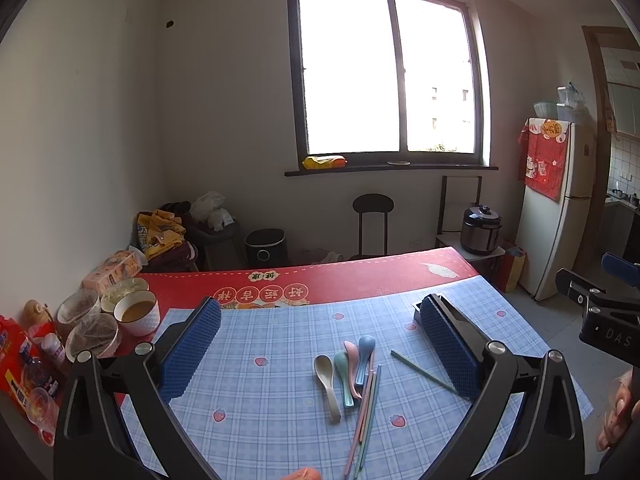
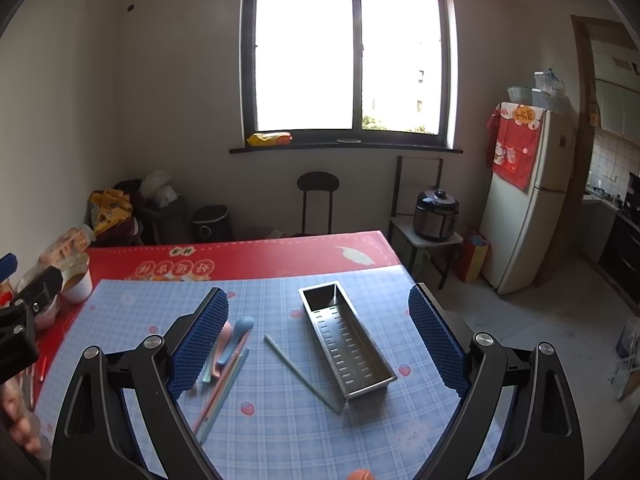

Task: Organize utensils

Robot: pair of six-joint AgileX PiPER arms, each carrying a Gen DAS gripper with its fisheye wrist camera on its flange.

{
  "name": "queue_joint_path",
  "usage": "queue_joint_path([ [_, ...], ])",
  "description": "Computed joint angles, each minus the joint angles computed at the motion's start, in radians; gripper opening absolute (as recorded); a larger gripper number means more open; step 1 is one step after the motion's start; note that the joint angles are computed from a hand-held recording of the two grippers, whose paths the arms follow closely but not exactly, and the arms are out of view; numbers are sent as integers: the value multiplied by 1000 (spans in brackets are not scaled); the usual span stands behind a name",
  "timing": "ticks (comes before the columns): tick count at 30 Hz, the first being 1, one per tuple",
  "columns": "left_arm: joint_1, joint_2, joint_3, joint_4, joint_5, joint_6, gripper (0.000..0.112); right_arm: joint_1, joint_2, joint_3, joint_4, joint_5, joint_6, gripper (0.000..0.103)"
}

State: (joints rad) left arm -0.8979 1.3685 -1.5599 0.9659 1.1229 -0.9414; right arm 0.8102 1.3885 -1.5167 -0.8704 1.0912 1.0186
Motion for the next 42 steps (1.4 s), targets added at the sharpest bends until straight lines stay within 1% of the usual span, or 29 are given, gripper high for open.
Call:
queue_joint_path([
  [19,13,-1,-4,-19,-12,26,98,-9,7,-6,16,0,-8,89],
  [34,3,1,1,-6,-10,4,98,-9,10,-11,18,6,-10,89],
  [42,2,1,2,-7,-11,3,98,-26,15,-15,40,-8,-24,89],
])
